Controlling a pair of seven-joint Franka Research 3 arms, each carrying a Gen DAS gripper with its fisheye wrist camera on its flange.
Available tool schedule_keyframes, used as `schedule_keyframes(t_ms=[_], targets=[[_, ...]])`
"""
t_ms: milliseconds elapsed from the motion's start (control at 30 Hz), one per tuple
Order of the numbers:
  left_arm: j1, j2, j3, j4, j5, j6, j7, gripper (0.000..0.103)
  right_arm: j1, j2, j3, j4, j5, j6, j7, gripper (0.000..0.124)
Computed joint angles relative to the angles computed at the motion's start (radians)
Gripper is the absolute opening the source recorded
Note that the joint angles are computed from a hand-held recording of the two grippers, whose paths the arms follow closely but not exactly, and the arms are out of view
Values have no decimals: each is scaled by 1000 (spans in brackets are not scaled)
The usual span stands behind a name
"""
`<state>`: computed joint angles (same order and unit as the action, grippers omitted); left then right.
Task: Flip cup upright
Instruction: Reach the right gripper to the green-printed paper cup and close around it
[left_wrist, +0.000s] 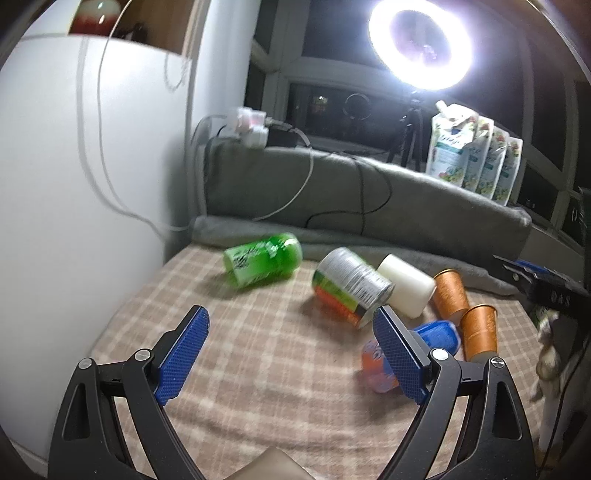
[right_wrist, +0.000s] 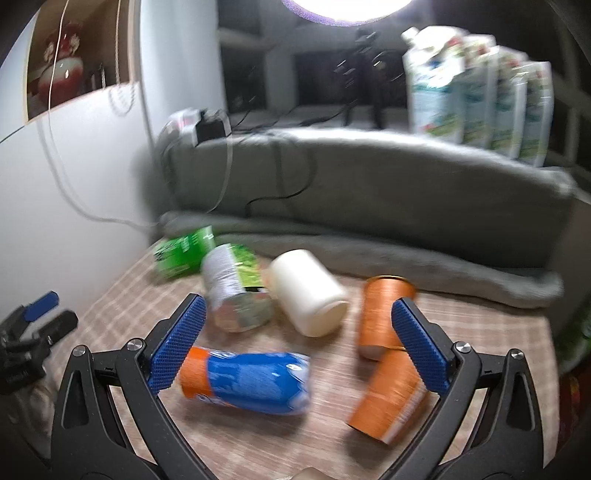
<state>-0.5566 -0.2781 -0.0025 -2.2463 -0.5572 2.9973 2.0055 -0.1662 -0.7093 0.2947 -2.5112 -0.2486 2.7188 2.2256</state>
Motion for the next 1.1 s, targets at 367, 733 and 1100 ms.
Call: schedule_keyframes(t_ms=[367,733,1100], targets=[[73,10,-10,-13,40,-29,-60,90,270,445,-230,415,257,-212,-420,102],[107,15,-4,-11,52,-25,-83,90,317,749,-275,747,255,-473,-528,102],[122,29,-5,6,29,-32,-72,90,371,878,-298,878,113,-601,-545,95]])
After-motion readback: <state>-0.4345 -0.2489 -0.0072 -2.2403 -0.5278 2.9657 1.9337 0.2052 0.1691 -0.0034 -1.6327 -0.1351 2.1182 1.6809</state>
